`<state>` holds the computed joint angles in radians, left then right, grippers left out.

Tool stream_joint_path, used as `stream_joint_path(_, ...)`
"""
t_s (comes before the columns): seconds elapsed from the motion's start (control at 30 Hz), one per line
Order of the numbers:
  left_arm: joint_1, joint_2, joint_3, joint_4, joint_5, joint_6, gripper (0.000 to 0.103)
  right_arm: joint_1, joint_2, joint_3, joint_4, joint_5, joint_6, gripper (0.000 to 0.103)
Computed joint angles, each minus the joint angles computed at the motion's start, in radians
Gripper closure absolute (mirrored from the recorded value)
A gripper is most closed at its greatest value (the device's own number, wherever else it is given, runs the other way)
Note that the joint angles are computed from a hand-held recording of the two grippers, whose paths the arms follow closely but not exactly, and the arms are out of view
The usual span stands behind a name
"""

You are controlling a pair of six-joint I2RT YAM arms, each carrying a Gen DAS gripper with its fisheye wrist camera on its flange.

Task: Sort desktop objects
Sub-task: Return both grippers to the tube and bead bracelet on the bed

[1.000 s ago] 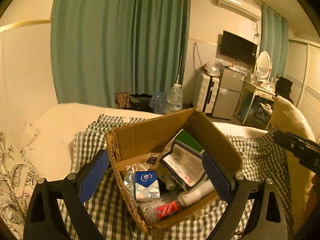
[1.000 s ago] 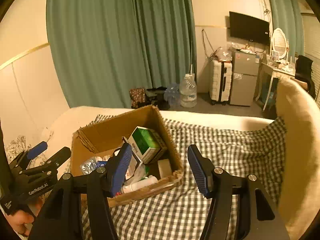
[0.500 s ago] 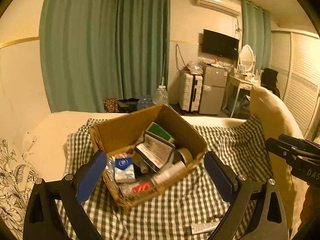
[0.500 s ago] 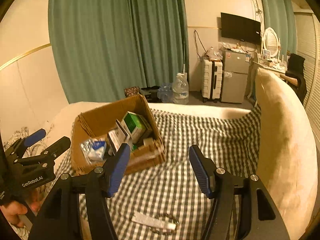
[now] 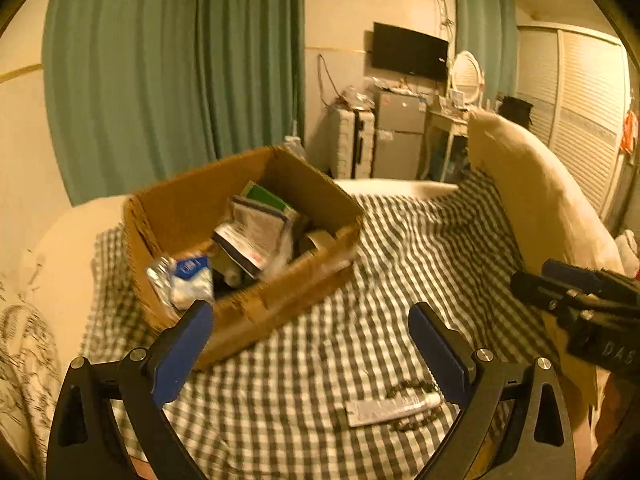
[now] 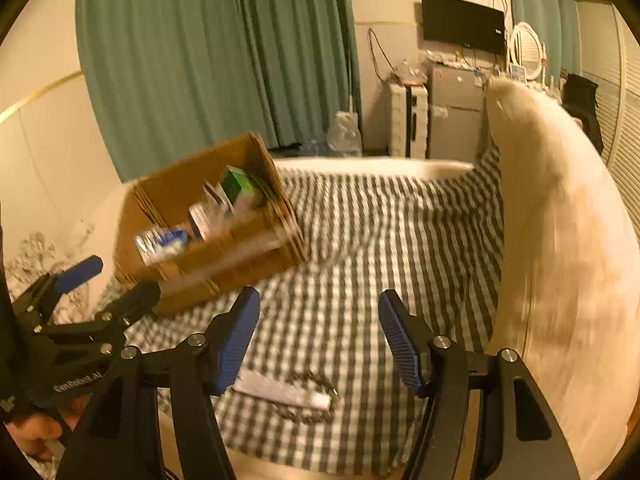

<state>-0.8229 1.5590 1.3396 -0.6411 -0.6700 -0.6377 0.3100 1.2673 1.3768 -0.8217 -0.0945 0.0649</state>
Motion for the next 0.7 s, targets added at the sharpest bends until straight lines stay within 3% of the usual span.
stream_joint_path(0.37,-0.050,0.078,-0.213,0.229,0.065,-0.005,0.003,-0.010,-0.040,-0.260,0.100,0.054,-0.031,0.040)
stream_joint_path(0.53,-0.047,0.144,-0.252,0.334,0.135,0.071,0.003,-0.005,-0.057,-0.333,0.133,0.078,-0.048,0.040)
stream_joint_path(0.7,-0.015,0.186,-0.287,0.457,0.275,0.224,0.003,-0.023,-0.040,-0.326,0.127,0.053,-0.044,0.039)
